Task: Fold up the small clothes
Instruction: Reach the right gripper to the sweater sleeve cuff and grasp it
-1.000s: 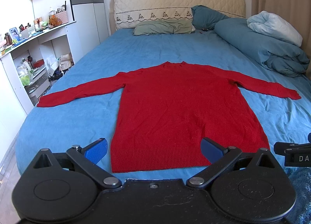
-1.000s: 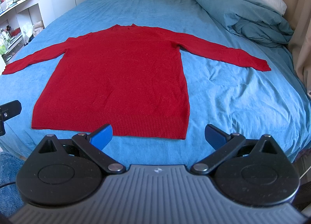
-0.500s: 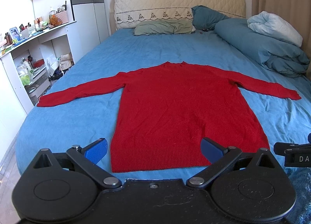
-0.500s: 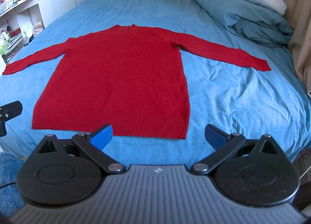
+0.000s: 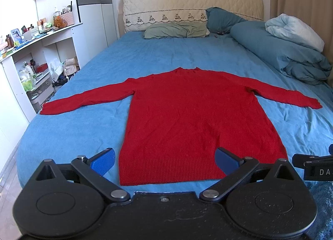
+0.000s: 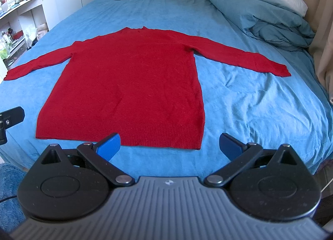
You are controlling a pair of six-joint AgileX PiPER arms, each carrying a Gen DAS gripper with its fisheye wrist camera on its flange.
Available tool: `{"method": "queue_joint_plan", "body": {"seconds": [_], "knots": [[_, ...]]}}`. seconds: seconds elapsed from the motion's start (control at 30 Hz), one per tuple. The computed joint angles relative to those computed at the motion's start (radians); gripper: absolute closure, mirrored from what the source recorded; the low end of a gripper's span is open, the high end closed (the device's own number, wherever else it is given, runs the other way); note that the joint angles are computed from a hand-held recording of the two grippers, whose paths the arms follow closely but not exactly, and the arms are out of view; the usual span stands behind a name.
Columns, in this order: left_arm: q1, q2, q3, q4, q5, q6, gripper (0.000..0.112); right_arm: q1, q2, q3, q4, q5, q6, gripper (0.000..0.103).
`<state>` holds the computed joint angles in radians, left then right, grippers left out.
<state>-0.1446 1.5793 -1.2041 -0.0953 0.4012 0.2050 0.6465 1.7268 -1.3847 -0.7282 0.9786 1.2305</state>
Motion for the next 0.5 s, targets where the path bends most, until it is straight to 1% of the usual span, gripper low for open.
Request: {"method": "queue_joint_plan", "body": {"seconds": [0.13,0.37,0.43,0.5], "knots": [[0.001,-0.002,0.0,-0.001,0.002,-0.001,0.009,0.024,0.023,-0.04,-0.001,0.029,0.007,0.0],[0.002,-0.021,-0.008,-0.014,0.017,0.004,0.009,0.011,0.003,-0.039,0.003,0.019,0.004,0.0],[0.003,-0.015,-0.047,-0.045,0.039,0.022,0.009,-0.001,-0.007,-0.049,-0.003,0.019,-0.001,0.0],[-0.001,0.004,-0.115,-0.102,0.056,0.064,0.009,-0.015,-0.013,-0.073,-0.024,0.039,-0.005,0.0]]}}
